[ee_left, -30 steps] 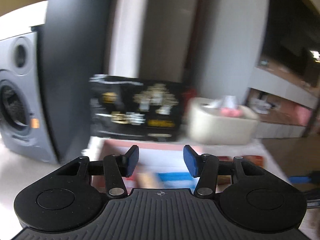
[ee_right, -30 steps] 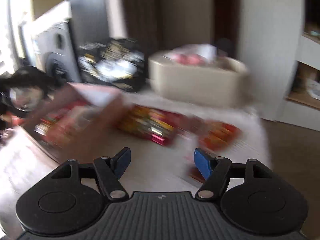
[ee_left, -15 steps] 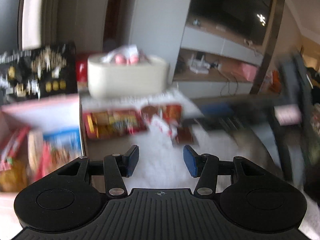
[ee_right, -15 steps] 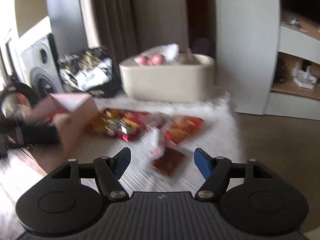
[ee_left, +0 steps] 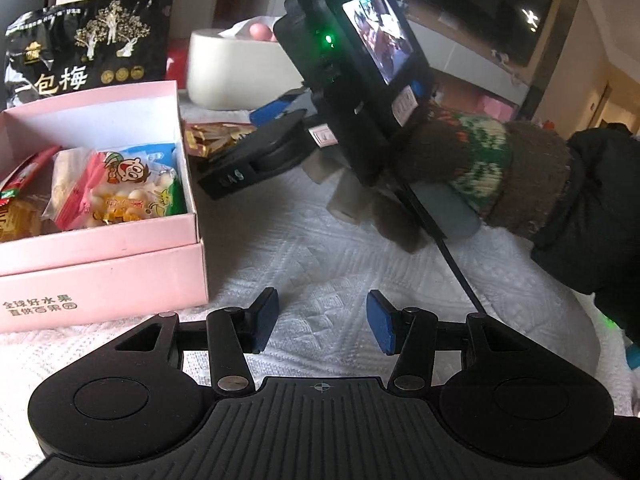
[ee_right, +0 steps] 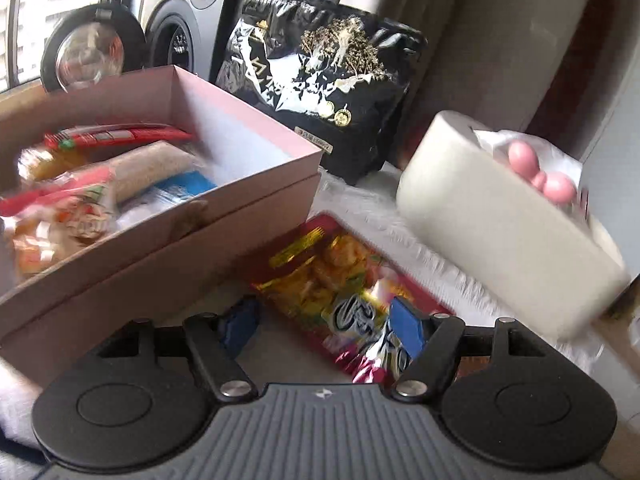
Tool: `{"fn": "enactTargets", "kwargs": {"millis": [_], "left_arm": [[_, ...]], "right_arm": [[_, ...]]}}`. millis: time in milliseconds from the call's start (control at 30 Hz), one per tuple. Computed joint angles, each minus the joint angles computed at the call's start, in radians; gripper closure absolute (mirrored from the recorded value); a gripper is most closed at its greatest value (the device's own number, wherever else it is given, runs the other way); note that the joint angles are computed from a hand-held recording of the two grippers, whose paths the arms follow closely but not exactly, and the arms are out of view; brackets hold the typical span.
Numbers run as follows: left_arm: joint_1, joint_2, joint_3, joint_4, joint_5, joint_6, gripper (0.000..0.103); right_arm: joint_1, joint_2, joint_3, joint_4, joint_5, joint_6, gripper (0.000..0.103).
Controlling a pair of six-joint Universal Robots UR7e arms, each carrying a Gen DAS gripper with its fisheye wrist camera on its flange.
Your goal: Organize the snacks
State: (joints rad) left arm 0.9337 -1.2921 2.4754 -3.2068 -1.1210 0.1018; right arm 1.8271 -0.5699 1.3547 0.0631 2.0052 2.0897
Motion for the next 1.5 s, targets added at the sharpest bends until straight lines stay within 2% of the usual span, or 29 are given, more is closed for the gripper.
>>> {"fn": "enactTargets", "kwargs": {"millis": [33, 67, 100, 133, 167, 233, 333, 533, 633, 700, 733, 867, 1000, 1067, 1133, 1200, 1333, 1400, 1500], "left_arm": [[0.004, 0.001, 0.000, -0.004, -0.007, 0.002, 0.049], [0.008, 0.002, 0.003, -0.012, -0.011, 0.005, 0.049], [0.012, 0.004, 0.004, -0.018, -0.013, 0.007, 0.049], [0.011, 0.009, 0.002, -0.022, -0.014, 0.003, 0.049], [0.012, 0.011, 0.003, -0.027, -0.016, 0.003, 0.049], [0.005, 0.012, 0.003, -0.028, -0.010, -0.001, 0.049], [-0.004, 0.011, 0.006, -0.028, -0.004, -0.006, 0.049], [-0.046, -0.004, 0.013, -0.030, 0.014, -0.020, 0.050], [-0.061, -0.031, 0.001, -0.022, -0.015, -0.004, 0.050], [-0.071, -0.029, -0.021, -0.034, -0.012, 0.020, 0.050], [-0.075, -0.021, -0.040, -0.039, -0.001, 0.031, 0.050], [-0.071, 0.038, -0.131, -0.057, 0.027, 0.075, 0.050], [-0.047, 0.114, -0.251, 0.022, 0.054, 0.106, 0.050], [-0.029, 0.160, -0.329, 0.108, 0.071, 0.108, 0.050], [0.004, 0.217, -0.424, 0.211, 0.070, 0.062, 0.050], [0.029, 0.270, -0.493, 0.259, 0.082, 0.001, 0.050], [0.093, 0.349, -0.641, 0.382, 0.008, -0.099, 0.050], [0.110, 0.400, -0.699, 0.376, 0.035, -0.148, 0.050], [0.121, 0.472, -0.753, 0.325, 0.110, -0.117, 0.050]], "right_arm": [[-0.002, 0.004, -0.013, 0.018, -0.009, 0.008, 0.036], [-0.006, 0.005, -0.028, 0.042, -0.022, 0.042, 0.048], [-0.010, -0.005, -0.029, 0.055, -0.040, 0.077, 0.052], [-0.014, -0.014, -0.043, 0.093, -0.055, 0.132, 0.074], [-0.017, -0.016, -0.068, 0.153, -0.070, 0.194, 0.090], [-0.021, -0.044, -0.071, 0.190, -0.090, 0.298, 0.092], [-0.017, -0.107, -0.018, 0.156, -0.099, 0.315, 0.096], [-0.003, -0.192, 0.081, 0.047, -0.067, 0.250, 0.097], [-0.036, -0.216, 0.073, 0.146, -0.123, 0.347, 0.094], [-0.056, -0.236, 0.094, 0.145, -0.142, 0.383, 0.088], [-0.063, -0.255, 0.120, 0.119, -0.132, 0.380, 0.082], [-0.062, -0.283, 0.187, 0.002, 0.037, 0.326, 0.080], [-0.119, -0.348, 0.239, 0.070, -0.031, 0.412, 0.079], [-0.135, -0.375, 0.279, 0.056, -0.033, 0.435, 0.069], [-0.152, -0.398, 0.317, 0.047, -0.055, 0.461, 0.063], [-0.172, -0.410, 0.343, 0.057, -0.105, 0.486, 0.063], [-0.192, -0.413, 0.361, 0.086, -0.180, 0.498, 0.062], [-0.191, -0.402, 0.353, 0.107, -0.183, 0.496, 0.059], [-0.189, -0.395, 0.363, 0.098, -0.179, 0.487, 0.058]]}}
